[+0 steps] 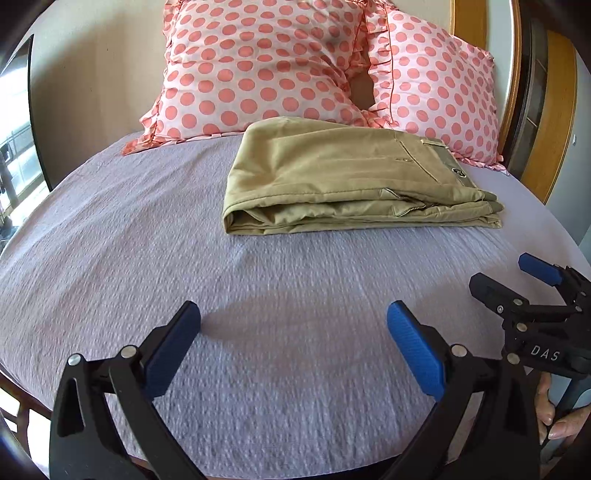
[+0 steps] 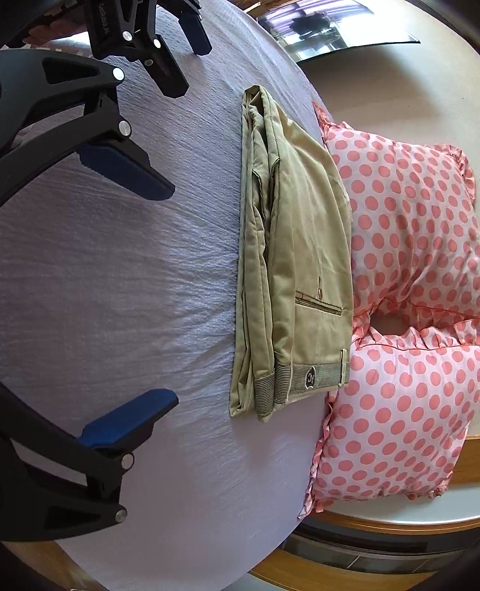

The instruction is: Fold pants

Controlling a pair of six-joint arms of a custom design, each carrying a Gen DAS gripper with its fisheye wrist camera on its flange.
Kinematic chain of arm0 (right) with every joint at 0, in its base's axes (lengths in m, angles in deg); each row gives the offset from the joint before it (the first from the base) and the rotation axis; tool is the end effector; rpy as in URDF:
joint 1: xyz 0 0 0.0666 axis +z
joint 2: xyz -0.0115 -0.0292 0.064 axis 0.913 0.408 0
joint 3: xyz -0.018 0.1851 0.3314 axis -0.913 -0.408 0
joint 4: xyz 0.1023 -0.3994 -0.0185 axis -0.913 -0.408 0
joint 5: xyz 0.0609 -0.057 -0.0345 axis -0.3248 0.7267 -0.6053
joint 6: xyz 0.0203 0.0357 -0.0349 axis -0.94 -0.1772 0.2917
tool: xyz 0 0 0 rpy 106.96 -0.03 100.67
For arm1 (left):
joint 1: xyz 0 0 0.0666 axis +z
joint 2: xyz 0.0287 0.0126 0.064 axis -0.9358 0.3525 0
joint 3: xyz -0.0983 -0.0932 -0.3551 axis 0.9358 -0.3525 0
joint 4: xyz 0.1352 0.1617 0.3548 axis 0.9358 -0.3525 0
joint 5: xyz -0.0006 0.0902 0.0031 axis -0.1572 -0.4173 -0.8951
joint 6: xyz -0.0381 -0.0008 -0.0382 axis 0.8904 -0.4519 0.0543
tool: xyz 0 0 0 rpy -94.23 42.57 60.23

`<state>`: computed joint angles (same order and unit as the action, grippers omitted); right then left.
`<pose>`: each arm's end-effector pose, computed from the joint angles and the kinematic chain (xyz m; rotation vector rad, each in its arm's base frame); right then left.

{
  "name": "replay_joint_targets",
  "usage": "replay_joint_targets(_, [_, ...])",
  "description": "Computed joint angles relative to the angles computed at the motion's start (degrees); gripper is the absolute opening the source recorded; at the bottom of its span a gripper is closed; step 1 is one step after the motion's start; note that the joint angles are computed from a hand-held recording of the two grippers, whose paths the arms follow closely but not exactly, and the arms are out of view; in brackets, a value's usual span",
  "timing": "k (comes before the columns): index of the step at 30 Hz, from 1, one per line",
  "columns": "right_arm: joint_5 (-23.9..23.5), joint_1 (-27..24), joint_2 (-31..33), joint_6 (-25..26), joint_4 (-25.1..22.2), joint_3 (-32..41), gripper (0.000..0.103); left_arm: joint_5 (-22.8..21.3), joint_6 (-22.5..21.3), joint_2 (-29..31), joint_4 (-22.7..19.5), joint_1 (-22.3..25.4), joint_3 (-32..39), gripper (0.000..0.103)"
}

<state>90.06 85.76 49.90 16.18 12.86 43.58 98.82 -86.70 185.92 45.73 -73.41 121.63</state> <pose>0.6045 0.2036 0.3384 0.2416 2.2953 -0.0691 0.6597 -0.0569 0.3691 0.4783 2.2831 -0.2469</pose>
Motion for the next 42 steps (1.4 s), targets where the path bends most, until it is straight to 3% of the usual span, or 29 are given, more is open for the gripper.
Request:
replay_joint_targets(8, [1.7, 0.5, -0.9, -0.5, 4.1, -2.7, 0.102, -2.2, 0.1, -1.8, 5.7, -0.4, -4.3, 0.101])
replay_joint_targets(42, [1.8, 0.4, -1.0, -0.3, 4.7, -3.1, 0.102, -2.2, -0.1, -2.3, 6.7, -0.5, -5.1, 0.101])
